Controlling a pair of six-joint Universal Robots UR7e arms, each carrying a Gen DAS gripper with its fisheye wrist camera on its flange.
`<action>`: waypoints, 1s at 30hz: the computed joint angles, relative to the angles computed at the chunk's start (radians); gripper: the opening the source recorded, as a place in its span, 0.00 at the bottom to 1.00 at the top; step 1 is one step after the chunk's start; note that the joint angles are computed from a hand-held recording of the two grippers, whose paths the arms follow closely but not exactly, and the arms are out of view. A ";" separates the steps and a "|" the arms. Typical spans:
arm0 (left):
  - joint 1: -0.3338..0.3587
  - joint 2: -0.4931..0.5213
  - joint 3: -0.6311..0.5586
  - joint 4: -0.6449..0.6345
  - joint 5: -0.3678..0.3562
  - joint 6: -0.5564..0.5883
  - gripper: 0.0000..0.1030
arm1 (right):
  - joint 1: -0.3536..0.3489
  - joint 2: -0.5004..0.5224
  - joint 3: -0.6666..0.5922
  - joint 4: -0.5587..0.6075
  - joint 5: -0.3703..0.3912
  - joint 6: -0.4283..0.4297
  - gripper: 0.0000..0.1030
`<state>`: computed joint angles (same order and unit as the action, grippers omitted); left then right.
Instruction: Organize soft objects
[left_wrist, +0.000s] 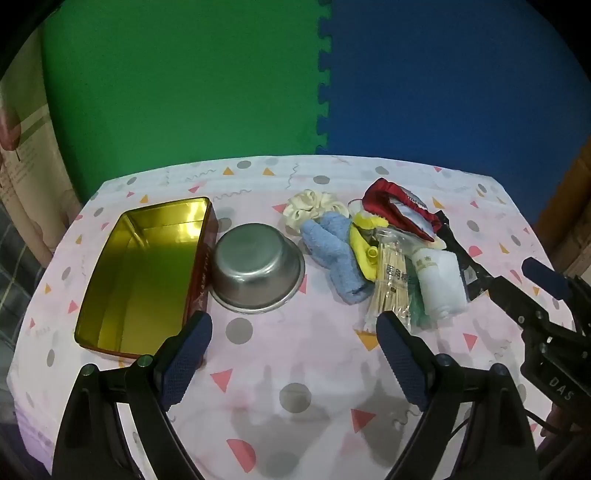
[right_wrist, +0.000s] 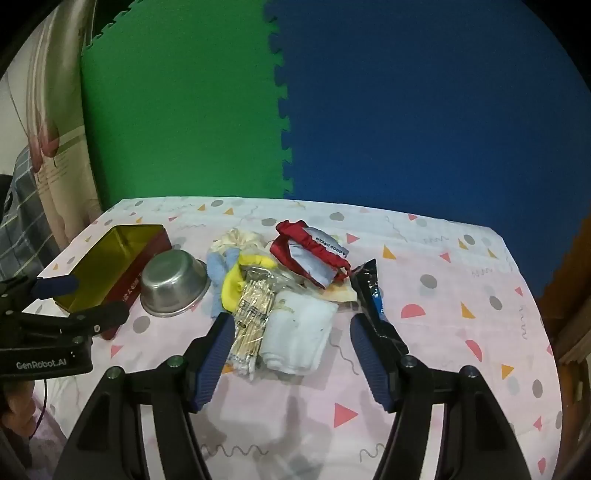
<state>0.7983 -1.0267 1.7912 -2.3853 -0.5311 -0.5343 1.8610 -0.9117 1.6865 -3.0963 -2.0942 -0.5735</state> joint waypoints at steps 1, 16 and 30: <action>0.001 0.000 -0.001 0.005 -0.001 -0.006 0.86 | 0.000 -0.002 0.001 0.005 0.001 0.009 0.65; 0.008 -0.013 0.014 0.000 -0.014 -0.014 0.86 | 0.002 -0.016 0.011 0.041 0.008 0.054 0.65; 0.014 -0.014 0.004 0.036 -0.011 -0.040 0.86 | 0.001 -0.012 0.010 0.042 0.008 0.055 0.65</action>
